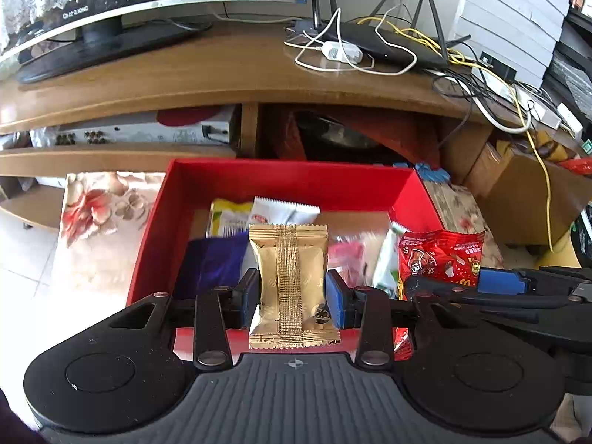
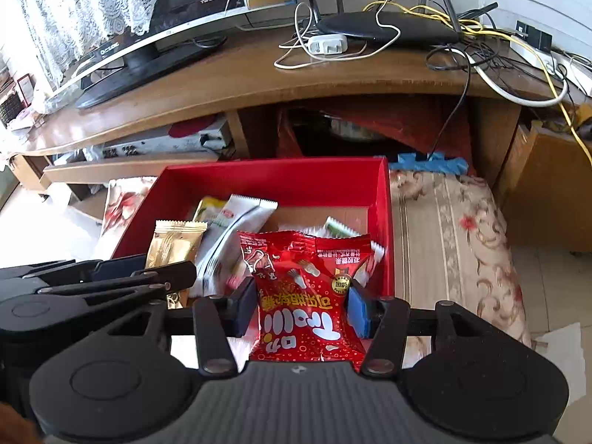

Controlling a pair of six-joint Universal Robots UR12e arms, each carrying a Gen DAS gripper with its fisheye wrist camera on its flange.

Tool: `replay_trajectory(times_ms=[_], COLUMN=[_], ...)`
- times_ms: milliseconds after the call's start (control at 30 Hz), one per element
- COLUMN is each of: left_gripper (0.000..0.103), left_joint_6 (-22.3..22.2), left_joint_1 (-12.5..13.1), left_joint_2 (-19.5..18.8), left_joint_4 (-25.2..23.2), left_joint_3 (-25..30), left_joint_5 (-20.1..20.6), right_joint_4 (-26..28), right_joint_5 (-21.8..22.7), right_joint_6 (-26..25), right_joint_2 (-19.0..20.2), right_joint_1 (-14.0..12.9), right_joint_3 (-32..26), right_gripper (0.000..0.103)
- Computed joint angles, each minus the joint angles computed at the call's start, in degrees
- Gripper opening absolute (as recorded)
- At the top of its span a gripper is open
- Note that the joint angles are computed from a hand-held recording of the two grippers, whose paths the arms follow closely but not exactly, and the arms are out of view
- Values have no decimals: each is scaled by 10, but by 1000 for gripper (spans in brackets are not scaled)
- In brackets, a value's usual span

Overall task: Organize snacks
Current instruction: 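Carry gold cake and red candy bag into the red box and open both tools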

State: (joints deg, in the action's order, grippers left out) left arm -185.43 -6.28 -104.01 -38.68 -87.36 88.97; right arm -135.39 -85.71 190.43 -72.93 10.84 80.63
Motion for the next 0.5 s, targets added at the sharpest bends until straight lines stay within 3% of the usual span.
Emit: replay_trajectory(times_ms=[500], left_gripper=[45], left_joint_6=[-11], left_joint_1=[1], left_joint_2=[-37], left_joint_4=[-16], left_joint_3=[35], left_joint_5=[25], right_joint_4=[2], right_joint_5=[-7], right_joint_6=[-11], right_joint_2=[45], right_joint_1=[1], right_joint_3=[-41], right_gripper=[51])
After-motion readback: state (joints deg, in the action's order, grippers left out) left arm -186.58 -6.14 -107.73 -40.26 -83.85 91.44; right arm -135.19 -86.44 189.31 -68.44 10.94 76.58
